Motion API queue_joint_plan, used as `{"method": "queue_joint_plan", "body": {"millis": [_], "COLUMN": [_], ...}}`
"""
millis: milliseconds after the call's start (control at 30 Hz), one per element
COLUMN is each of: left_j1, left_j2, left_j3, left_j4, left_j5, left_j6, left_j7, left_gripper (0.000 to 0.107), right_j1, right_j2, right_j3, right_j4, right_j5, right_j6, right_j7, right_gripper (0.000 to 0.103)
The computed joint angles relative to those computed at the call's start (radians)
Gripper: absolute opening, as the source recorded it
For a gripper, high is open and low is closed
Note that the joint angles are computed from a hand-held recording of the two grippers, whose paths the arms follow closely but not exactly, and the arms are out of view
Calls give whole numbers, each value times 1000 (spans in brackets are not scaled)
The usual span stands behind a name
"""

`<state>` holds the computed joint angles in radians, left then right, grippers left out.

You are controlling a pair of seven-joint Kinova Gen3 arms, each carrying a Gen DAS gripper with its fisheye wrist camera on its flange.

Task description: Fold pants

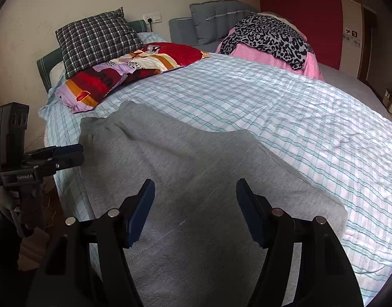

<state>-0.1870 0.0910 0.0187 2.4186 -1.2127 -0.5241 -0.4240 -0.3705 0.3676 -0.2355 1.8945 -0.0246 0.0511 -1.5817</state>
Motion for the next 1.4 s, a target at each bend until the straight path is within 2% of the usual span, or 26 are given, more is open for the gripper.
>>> {"method": "queue_joint_plan", "body": {"millis": [100,200,300,400,533,767,900,1000,1200,1400], "left_j1": [-66,-113,-155,-186,-255,-311,-317,-301,-286,-197], "left_j2": [-5,-9,-13,0,31,24,10,16,41,61], "left_j3": [-46,-80,-105,-113,-127,-142,-149,-138,-108,-46], "left_j4": [18,32,50,49,60,86,99,90,71,33], "left_j5": [-44,-44,-44,-49,-84,-68,-16,23,56,157], "left_j6": [-22,-14,-5,12,-76,-146,-135,-112,-156,-97], "left_j7": [97,142,162,196,215,228,223,217,205,117], "left_gripper": [70,70,70,70,70,70,70,78,81,83], "right_j1": [-14,-34,-77,-83,-92,-69,-65,-65,-67,-69], "right_j2": [40,85,126,140,142,145,145,144,145,143], "right_j3": [-8,3,54,59,70,48,45,46,48,50], "right_j4": [-43,-92,-135,-138,-128,-121,-117,-116,-115,-113], "right_j5": [11,14,13,12,17,11,9,8,7,8], "right_j6": [48,110,162,154,134,114,109,108,106,102], "right_j7": [15,29,13,14,11,21,24,25,25,24], "right_gripper": [67,67,68,69,70,71,71,71,71,71]}}
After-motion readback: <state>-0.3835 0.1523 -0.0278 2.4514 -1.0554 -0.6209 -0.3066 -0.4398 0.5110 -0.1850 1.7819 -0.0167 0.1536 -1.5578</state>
